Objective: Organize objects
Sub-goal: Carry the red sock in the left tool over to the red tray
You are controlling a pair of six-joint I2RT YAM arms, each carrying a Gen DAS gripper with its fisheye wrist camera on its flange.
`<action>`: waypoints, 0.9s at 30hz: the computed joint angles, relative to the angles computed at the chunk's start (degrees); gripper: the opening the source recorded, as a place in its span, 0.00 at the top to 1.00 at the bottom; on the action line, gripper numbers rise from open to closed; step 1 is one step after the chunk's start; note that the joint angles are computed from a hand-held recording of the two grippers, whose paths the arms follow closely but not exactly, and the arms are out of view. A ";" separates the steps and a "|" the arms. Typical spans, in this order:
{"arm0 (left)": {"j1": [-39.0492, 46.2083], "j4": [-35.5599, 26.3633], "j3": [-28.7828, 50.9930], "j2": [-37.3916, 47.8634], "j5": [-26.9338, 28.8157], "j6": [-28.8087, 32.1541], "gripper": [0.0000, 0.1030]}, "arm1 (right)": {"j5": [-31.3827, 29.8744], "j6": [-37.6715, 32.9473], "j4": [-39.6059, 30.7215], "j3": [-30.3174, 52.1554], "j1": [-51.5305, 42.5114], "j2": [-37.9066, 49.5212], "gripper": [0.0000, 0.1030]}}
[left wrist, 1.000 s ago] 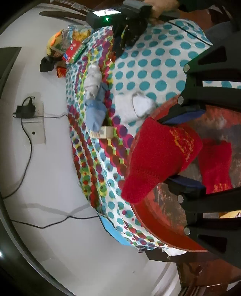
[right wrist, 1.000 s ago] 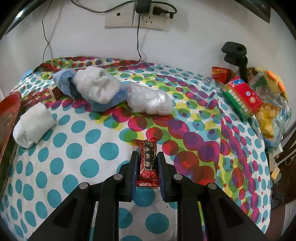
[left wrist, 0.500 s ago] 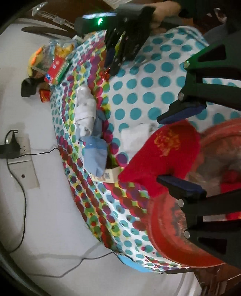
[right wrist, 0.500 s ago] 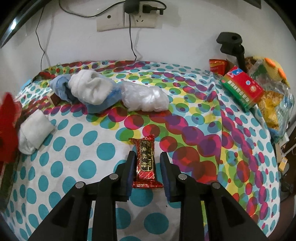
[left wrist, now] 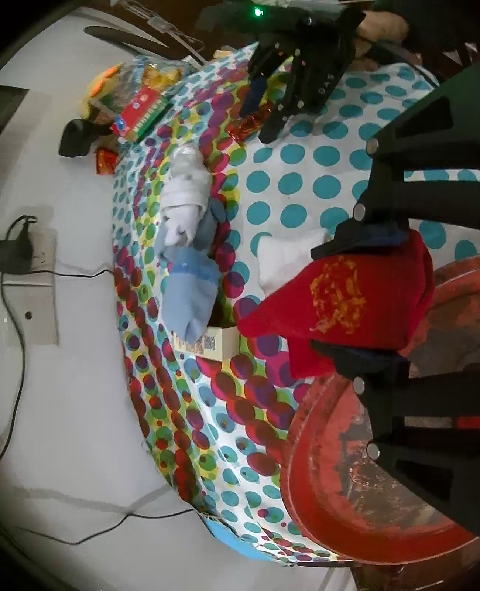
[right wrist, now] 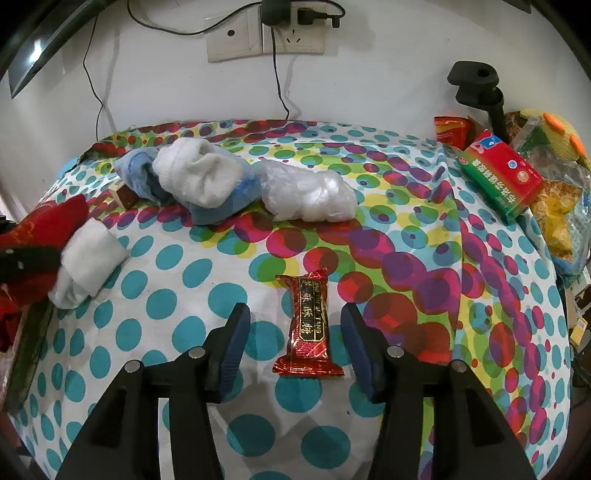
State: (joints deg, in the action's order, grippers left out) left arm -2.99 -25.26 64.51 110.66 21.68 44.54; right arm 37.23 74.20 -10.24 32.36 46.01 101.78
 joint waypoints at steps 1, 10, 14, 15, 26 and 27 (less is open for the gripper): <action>0.22 -0.11 -0.04 -0.30 -0.10 0.22 0.62 | 0.02 0.05 0.11 -0.01 0.00 0.04 0.51; 1.02 -0.55 -2.66 -4.48 -0.55 3.39 0.63 | -0.08 -0.19 0.40 0.07 -0.23 0.02 0.50; 2.17 -1.47 -2.77 -5.96 -0.13 4.60 0.63 | -0.07 -0.38 -0.71 0.88 -0.38 0.51 0.50; 2.54 -1.74 -2.60 -6.15 -0.15 4.89 0.63 | -0.08 -0.47 -0.90 1.02 -0.45 0.63 0.50; 10.09 -4.35 2.99 -3.78 0.35 7.86 0.63 | -0.09 -0.56 -1.83 1.67 -0.48 0.80 0.50; 10.81 -4.45 3.56 -3.50 0.23 8.22 0.63 | -0.10 -0.58 -1.77 1.57 -0.50 0.75 0.50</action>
State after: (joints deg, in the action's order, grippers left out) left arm 7.82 -29.71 68.07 107.16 21.91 52.76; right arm 37.13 73.63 -12.01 33.93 45.51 102.53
